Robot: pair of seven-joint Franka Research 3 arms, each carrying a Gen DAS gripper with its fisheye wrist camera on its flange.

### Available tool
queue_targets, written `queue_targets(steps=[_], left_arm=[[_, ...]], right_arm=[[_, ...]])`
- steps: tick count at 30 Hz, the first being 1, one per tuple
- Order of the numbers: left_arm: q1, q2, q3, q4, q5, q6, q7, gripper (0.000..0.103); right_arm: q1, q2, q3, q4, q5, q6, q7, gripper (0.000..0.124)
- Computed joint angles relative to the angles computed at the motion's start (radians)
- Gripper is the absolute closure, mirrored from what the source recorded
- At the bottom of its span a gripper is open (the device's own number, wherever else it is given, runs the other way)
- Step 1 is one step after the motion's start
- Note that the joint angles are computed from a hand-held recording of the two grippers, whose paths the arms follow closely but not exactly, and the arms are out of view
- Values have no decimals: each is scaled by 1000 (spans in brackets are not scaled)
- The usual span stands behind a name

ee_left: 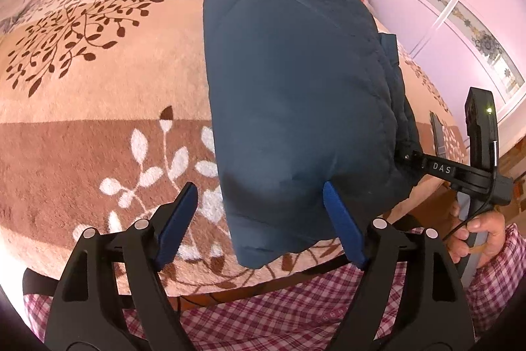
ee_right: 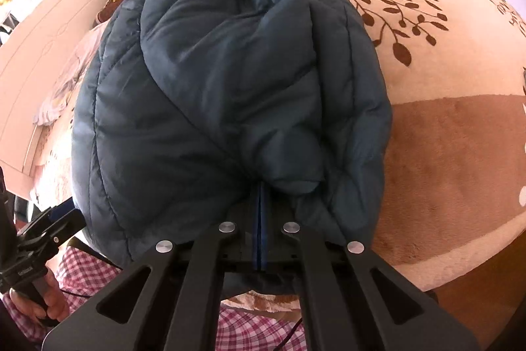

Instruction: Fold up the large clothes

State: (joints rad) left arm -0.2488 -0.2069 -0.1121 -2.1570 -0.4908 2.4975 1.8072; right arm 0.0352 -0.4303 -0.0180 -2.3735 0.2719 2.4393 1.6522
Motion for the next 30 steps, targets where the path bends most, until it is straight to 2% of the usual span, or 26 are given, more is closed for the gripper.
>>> queue_targets(steps=[30], left_arm=[[6, -19, 22, 6, -60, -17, -2, 25]], right_arm=[[-7, -55, 12, -23, -27, -7, 61, 122]])
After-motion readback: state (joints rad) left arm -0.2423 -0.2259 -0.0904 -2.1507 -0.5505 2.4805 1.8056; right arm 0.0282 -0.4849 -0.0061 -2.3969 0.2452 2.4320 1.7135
